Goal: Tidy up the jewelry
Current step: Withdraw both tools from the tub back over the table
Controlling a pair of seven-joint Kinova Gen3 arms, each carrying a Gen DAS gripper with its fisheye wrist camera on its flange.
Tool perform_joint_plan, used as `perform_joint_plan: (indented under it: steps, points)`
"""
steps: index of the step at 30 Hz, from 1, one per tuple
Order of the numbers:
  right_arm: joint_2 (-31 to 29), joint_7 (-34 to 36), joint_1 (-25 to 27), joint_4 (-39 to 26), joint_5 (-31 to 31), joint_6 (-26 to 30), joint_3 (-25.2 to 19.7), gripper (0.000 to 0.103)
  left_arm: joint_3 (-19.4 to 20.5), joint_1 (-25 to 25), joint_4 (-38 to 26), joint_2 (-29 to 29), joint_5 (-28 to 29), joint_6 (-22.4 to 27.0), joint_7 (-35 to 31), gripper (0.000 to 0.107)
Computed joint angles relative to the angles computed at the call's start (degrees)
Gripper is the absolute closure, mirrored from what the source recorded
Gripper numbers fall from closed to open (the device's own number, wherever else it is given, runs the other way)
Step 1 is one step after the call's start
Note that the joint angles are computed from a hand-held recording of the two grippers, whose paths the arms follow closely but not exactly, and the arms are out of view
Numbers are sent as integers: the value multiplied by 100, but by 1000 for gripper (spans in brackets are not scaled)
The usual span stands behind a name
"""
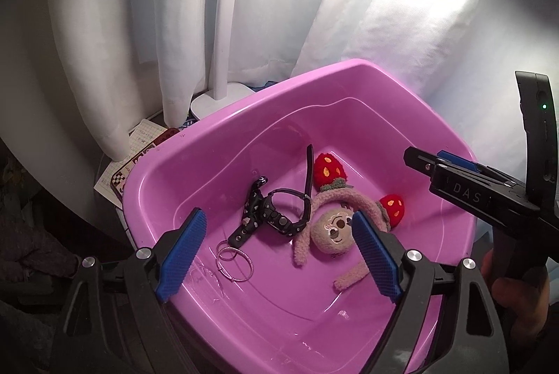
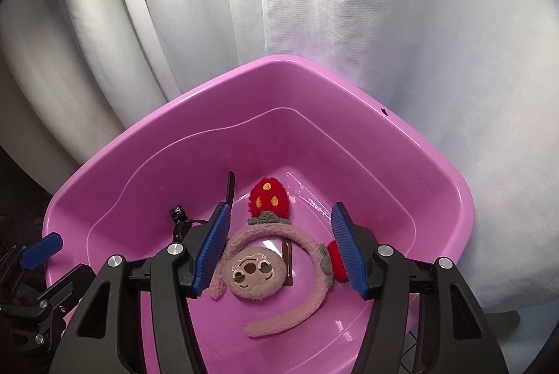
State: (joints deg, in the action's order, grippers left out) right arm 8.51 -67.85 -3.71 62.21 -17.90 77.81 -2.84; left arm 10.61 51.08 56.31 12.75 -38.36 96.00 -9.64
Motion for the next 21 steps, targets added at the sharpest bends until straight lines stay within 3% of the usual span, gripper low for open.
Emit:
perform_joint_plan:
  steps: [12,16,21]
  points:
    - [-799,60,444,741,-739,-180,372,45,152,396,-214,-100,-437,365,-179,21]
    - [-1302,377,786,1113,-1231,-100,852,42,232,680,-332,-105,-751,449,-328,18]
    - [-1930,967,1189,1637,-1509,158,1778,40,249,1132,-631,39,-1104,485,-803,18]
